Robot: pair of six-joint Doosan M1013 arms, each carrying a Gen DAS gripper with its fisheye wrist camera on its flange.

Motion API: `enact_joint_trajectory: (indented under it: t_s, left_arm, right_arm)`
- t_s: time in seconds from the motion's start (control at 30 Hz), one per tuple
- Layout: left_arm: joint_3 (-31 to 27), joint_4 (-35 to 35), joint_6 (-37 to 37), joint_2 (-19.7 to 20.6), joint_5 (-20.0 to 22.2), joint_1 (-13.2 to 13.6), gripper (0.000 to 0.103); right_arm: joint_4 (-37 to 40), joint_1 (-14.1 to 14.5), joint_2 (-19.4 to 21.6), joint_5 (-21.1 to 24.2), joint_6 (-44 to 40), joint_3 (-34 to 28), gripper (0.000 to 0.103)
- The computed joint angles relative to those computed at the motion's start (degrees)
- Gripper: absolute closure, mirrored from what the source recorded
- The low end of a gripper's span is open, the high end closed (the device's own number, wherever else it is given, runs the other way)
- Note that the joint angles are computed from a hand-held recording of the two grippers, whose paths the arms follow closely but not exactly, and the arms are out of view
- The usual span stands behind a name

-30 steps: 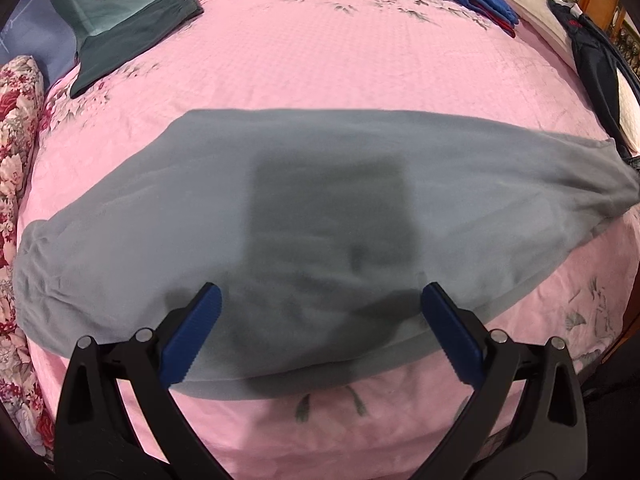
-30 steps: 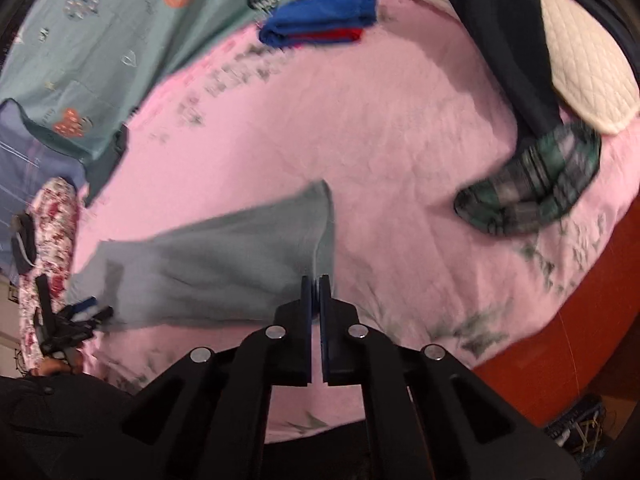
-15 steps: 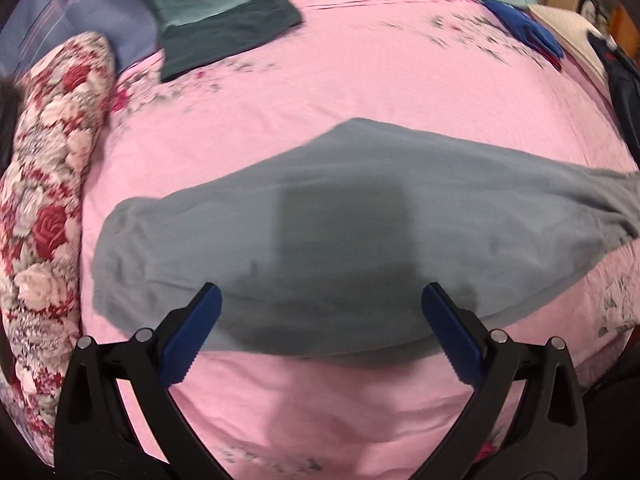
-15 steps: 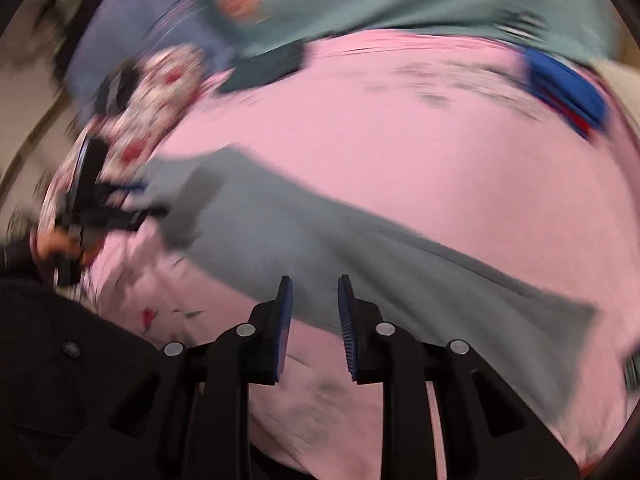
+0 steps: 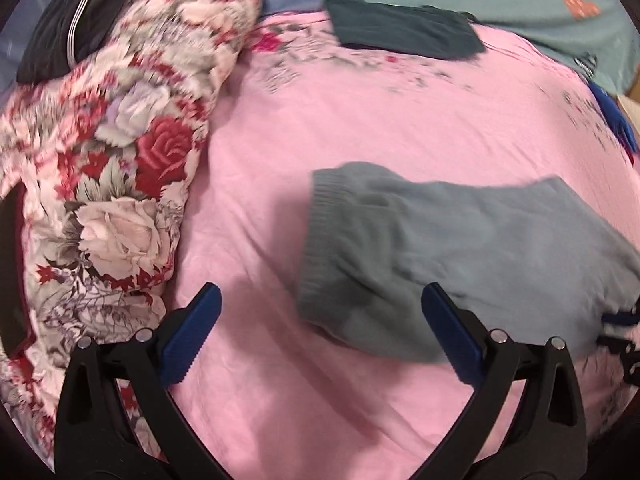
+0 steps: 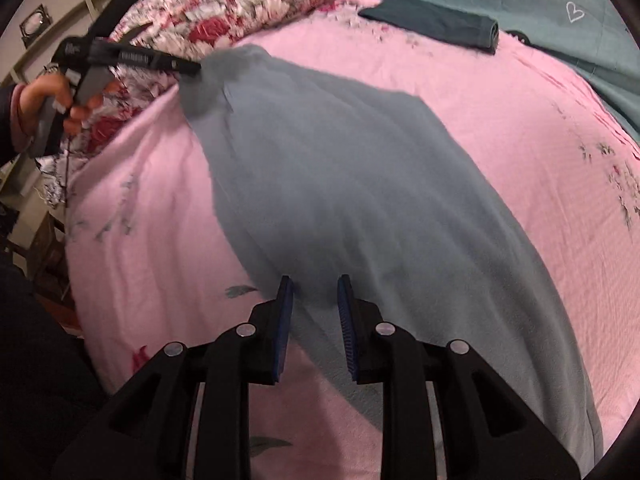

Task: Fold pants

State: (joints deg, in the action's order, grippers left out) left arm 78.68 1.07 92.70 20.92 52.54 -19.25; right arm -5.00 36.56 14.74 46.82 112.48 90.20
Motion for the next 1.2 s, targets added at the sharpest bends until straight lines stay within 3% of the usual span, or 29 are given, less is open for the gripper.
enact_joint_trajectory:
  t_s: [0.07, 0.17, 0.37, 0.43, 0.5, 0.6, 0.83, 0.9, 1.0, 1.1, 1.2]
  left_arm:
    - [-1.4, -2.5, 0.2, 1.6, 1.2, 1.3, 0.002]
    - [-2.1, -3.3, -0.2, 3.0, 1.5, 1.9, 0.002]
    - [-0.9, -0.1, -1.1, 3.0, -1.9, 1.2, 0.002]
    - [-0.7, 3.2, -1.4, 3.2, -2.5, 0.6, 0.002]
    - [-0.3, 5.1, -1.3, 2.8, -4.0, 0.2, 0.002]
    - [0.7, 8.7, -3.4, 1.7, -6.9, -0.2, 0.002]
    - [-1.5, 8.0, -2.4, 2.5, -7.6, 0.3, 0.002]
    - [-1.4, 7.7, -1.8, 2.4, -7.7, 0.4, 0.002]
    - [-1.3, 7.4, -1.3, 2.5, -7.4, 0.6, 0.002]
    - [-1.0, 7.8, -1.3, 2.4, -7.8, 0.6, 0.002]
    - [-1.1, 8.2, -1.4, 2.6, -7.3, 0.6, 0.002]
  right_arm:
    - [-1.4, 0.3, 0.6, 1.8, 0.5, -1.1, 0.1]
    - [-3.4, 1.2, 0.2, 2.6, 2.7, -1.9, 0.101]
    - [-3.7, 2.4, 0.5, 2.5, 7.3, -1.5, 0.1]
    - [-4.7, 2.6, 1.2, 2.8, 9.5, -1.3, 0.097]
    - [-4.1, 2.5, 1.4, 4.9, 10.2, -2.5, 0.084]
    - [-5.5, 3.0, -0.4, -0.1, 12.0, -2.3, 0.073]
    - [-7.3, 4.0, 5.2, -4.7, 3.1, -7.7, 0.072]
    - [-8.9, 4.6, 7.6, -3.8, 0.8, -10.1, 0.072]
    - [-14.9, 6.0, 11.2, 0.7, 1.7, -13.6, 0.094]
    - [-14.9, 6.0, 12.3, 1.9, 2.5, -15.0, 0.098]
    - [-8.9, 5.1, 11.8, -0.6, -0.1, -14.4, 0.097]
